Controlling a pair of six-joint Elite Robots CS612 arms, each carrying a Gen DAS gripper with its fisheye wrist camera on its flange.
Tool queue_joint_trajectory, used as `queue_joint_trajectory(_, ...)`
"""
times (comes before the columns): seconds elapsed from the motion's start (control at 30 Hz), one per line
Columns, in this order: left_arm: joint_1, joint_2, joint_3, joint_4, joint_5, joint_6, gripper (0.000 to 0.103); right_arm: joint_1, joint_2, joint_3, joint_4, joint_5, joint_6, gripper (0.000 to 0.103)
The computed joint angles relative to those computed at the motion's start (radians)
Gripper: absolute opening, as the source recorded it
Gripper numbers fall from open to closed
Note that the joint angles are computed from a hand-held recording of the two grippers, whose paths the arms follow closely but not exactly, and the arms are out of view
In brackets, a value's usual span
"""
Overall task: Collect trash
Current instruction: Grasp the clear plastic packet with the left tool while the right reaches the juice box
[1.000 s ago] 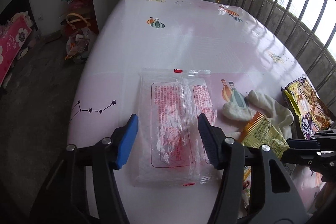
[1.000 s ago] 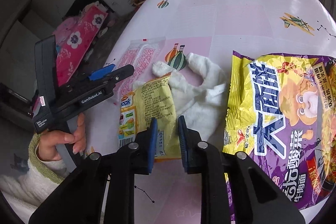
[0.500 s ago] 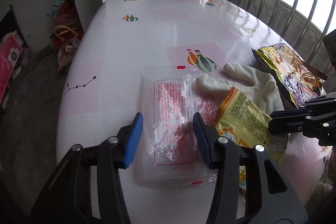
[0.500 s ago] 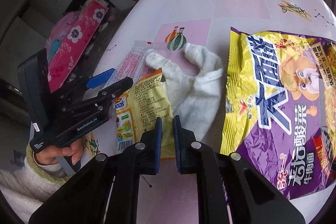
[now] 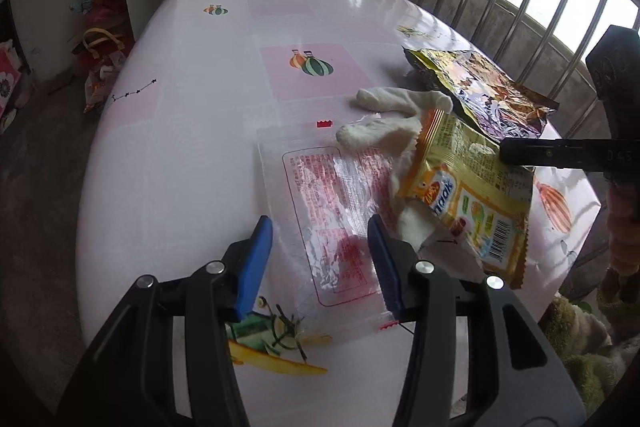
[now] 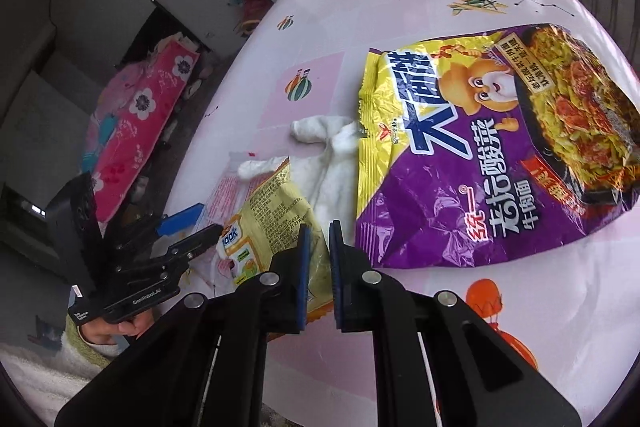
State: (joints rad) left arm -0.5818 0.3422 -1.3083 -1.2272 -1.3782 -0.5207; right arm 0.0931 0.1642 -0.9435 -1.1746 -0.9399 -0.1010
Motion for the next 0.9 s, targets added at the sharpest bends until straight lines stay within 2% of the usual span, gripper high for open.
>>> queue_joint_trajectory(0.1,0.004,0.004,-0.021,0.018,-0.025,-0.064,0.048,-0.003,0.013,-0.021,-0.004,-0.015,0.019,0.010)
queue_joint_trajectory(0.17,0.008,0.001,-0.027,0.038,-0.023,-0.117,0.053,-0.004,0.019,-0.030,-0.003,-0.022,0.024,0.010)
queue_joint_trajectory(0.3,0.024,-0.005,-0.018,0.049,-0.048,-0.188,0.053,0.003,0.016,-0.010,-0.020,-0.043,0.029,0.010)
queue_joint_trajectory(0.37,0.020,-0.013,-0.002,0.060,-0.033,-0.170,0.053,0.005,0.016,-0.009,-0.021,-0.045,0.034,0.010)
queue_joint_trajectory(0.47,0.005,-0.023,0.019,0.070,0.005,-0.100,0.051,0.005,0.019,-0.010,-0.028,-0.042,0.041,0.010)
queue_joint_trajectory(0.57,-0.012,-0.030,0.036,0.082,0.055,-0.025,0.037,0.004,0.024,-0.020,-0.022,-0.040,0.049,0.010)
queue_joint_trajectory(0.63,-0.020,-0.036,0.046,0.096,0.090,-0.002,0.031,0.004,0.027,-0.022,-0.019,-0.039,0.050,0.010)
queue_joint_trajectory(0.7,-0.015,-0.038,0.047,0.087,0.070,-0.011,0.017,0.004,0.027,-0.023,-0.016,-0.040,0.048,0.010)
queue_joint_trajectory(0.8,0.001,-0.029,0.027,0.039,0.006,-0.054,0.013,0.006,0.027,-0.021,-0.015,-0.044,0.045,0.010)
queue_joint_trajectory(0.9,0.024,-0.006,-0.011,-0.060,-0.103,-0.126,0.013,0.007,0.026,-0.018,-0.016,-0.046,0.043,0.010)
